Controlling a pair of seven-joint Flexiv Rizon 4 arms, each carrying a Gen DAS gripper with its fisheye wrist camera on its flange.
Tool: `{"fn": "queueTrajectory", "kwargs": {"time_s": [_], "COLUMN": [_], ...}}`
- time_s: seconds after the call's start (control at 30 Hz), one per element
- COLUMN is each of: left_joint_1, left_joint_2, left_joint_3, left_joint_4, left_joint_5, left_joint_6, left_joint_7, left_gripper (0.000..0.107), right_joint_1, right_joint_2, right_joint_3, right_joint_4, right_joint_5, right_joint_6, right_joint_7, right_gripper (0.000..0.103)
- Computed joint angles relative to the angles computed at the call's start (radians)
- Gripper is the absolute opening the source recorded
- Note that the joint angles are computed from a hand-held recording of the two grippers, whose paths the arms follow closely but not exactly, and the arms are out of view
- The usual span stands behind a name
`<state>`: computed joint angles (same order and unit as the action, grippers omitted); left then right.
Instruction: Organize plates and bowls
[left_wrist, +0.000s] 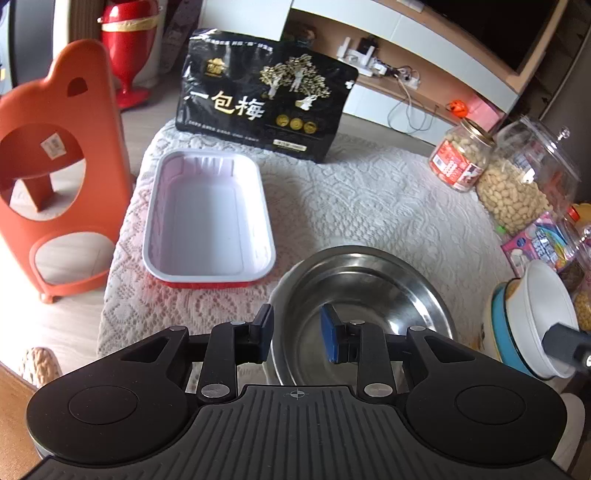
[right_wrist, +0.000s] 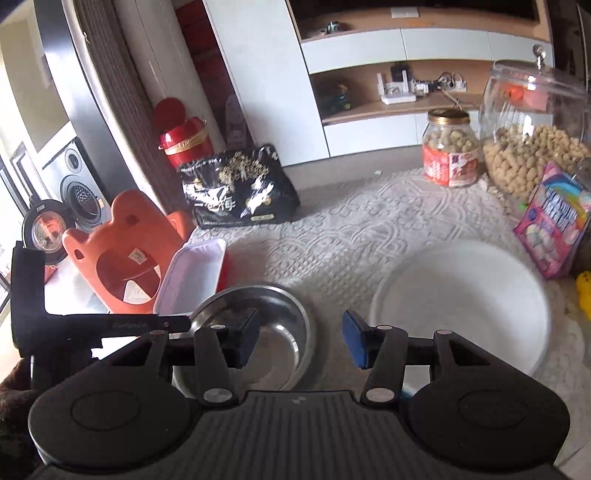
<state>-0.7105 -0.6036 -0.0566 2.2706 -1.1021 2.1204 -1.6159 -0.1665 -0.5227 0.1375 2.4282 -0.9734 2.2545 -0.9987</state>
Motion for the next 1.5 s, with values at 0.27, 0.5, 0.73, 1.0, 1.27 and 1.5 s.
{"fn": "queueTrajectory", "kwargs": {"time_s": [0.27, 0.5, 0.73, 1.0, 1.27, 1.5], "left_joint_1": [0.014, 0.090, -0.048, -0.062, -0.099, -0.011], "left_joint_2": [-0.047, -0.054, -0.073, -0.062, -0.061, -0.049], "left_joint_3": [-0.034, -0.047, 0.101, 0.147, 0.200, 0.156], "left_joint_4": [-0.023, -0.003, -0.045, -0.043, -0.054, -0.021], "left_joint_5": [-0.095, 0.118, 0.091, 0.202, 0.311, 0.438], "left_joint_6": [-0.001, -0.055, -0.157, -0.211, -0.263, -0.201], "left_joint_7": [0.040, -0.096, -0.071, -0.152, -0.240, -0.346], "left_gripper": [0.034, 0.031, 0.032, 0.033, 0.034, 0.033], "right_joint_1": [0.311, 0.219, 0.214, 0.185, 0.205, 0.131], "right_joint_2": [-0.059, -0.109, -0.130, -0.126, -0.137, -0.124], "right_joint_3": [-0.013, 0.058, 0.068, 0.072, 0.063, 0.090], "right_joint_4": [0.086, 0.048, 0.033, 0.043, 0.038, 0.039], "right_joint_5": [0.569, 0.505, 0.515, 0.462, 0.470, 0.381], "right_joint_6": [0.061, -0.050, -0.053, -0.030, -0.033, -0.065], "right_joint_7": [-0.283, -0.191, -0.182, -0.205, -0.224, -0.186], "right_gripper": [0.050, 0.051, 0.051, 0.042, 0.041, 0.041]}}
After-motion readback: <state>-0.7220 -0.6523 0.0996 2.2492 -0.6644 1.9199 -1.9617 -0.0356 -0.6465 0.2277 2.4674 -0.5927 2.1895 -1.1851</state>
